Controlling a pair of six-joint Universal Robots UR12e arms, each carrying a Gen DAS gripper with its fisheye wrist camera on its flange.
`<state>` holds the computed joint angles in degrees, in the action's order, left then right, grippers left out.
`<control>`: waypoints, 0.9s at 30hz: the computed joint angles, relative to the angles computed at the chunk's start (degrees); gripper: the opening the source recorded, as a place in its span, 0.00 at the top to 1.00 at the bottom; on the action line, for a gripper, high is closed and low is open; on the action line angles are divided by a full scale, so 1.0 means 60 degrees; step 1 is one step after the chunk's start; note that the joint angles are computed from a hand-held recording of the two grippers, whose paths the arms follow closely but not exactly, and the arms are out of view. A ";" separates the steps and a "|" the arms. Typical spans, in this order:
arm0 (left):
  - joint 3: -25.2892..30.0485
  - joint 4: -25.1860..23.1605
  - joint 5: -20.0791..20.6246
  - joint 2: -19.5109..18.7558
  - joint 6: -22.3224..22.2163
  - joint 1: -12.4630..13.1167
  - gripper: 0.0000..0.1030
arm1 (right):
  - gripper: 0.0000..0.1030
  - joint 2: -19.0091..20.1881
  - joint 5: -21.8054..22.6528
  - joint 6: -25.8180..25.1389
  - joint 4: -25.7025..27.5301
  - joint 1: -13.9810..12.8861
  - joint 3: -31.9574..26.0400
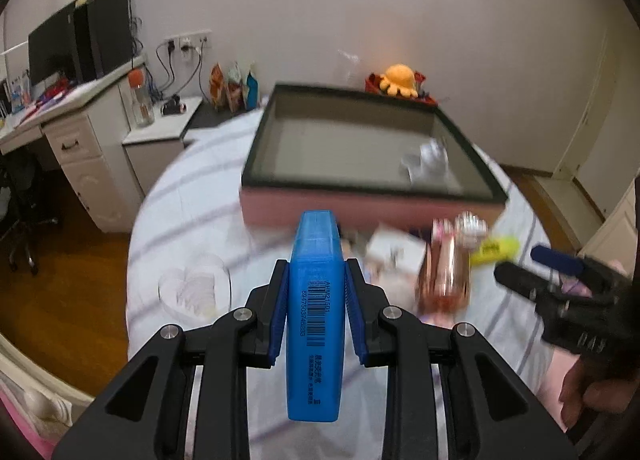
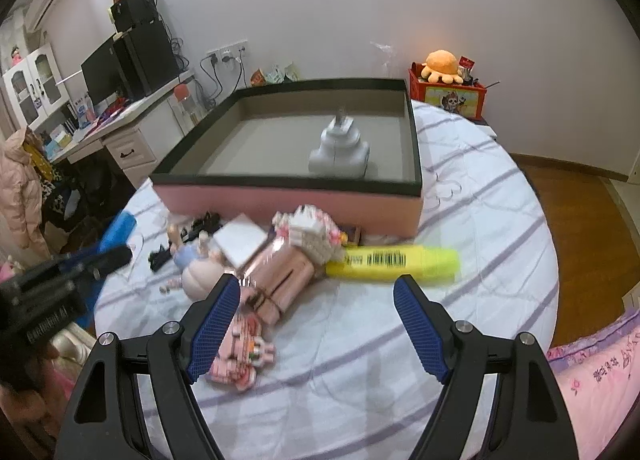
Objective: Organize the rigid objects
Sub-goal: 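Carry the blue highlighter into the box and release it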
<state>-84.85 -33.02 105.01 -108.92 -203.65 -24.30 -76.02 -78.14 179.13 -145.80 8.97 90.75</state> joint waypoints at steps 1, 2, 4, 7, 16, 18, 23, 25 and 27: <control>0.0123 0.0027 -0.0008 -0.0070 0.0099 0.0053 0.74 | 0.22 0.0037 0.0020 0.0009 -0.0015 -0.0012 -0.0061; 0.0307 0.0038 0.0006 -0.0177 0.0189 0.0086 0.74 | 0.22 0.0086 0.0027 0.0022 -0.0037 -0.0021 -0.0140; 0.0714 0.0063 -0.0095 -0.0426 0.0400 0.0168 0.74 | 0.22 0.0198 0.0044 0.0050 -0.0031 -0.0048 -0.0322; 0.1398 -0.0139 -0.0326 -0.0876 0.0601 0.0318 0.74 | 0.22 0.0375 0.0069 0.0129 -0.0002 -0.0101 -0.0575; 0.3243 -0.1156 -0.1020 -0.2298 0.0652 0.0709 0.74 | 0.22 0.0793 0.0197 0.0022 0.0325 -0.0212 -0.1063; 0.3430 -0.1446 -0.1122 -0.2473 0.0588 0.0746 0.73 | 0.22 0.0874 0.0198 -0.0001 0.0406 -0.0238 -0.1154; 0.3742 -0.2169 -0.0954 -0.2710 0.0393 0.0723 0.56 | 0.22 0.1003 0.0159 0.0012 0.0591 -0.0281 -0.1305; 0.3638 -0.2057 -0.1055 -0.2662 0.0279 0.0738 0.34 | 0.22 0.0997 0.0152 -0.0017 0.0620 -0.0276 -0.1293; 0.3480 -0.1812 -0.1137 -0.2560 0.0348 0.0699 0.27 | 0.22 0.0966 0.0171 -0.0039 0.0612 -0.0270 -0.1252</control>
<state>-63.97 -43.89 98.19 -124.28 -201.57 -20.11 -70.23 -77.11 178.90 -142.13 7.36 83.23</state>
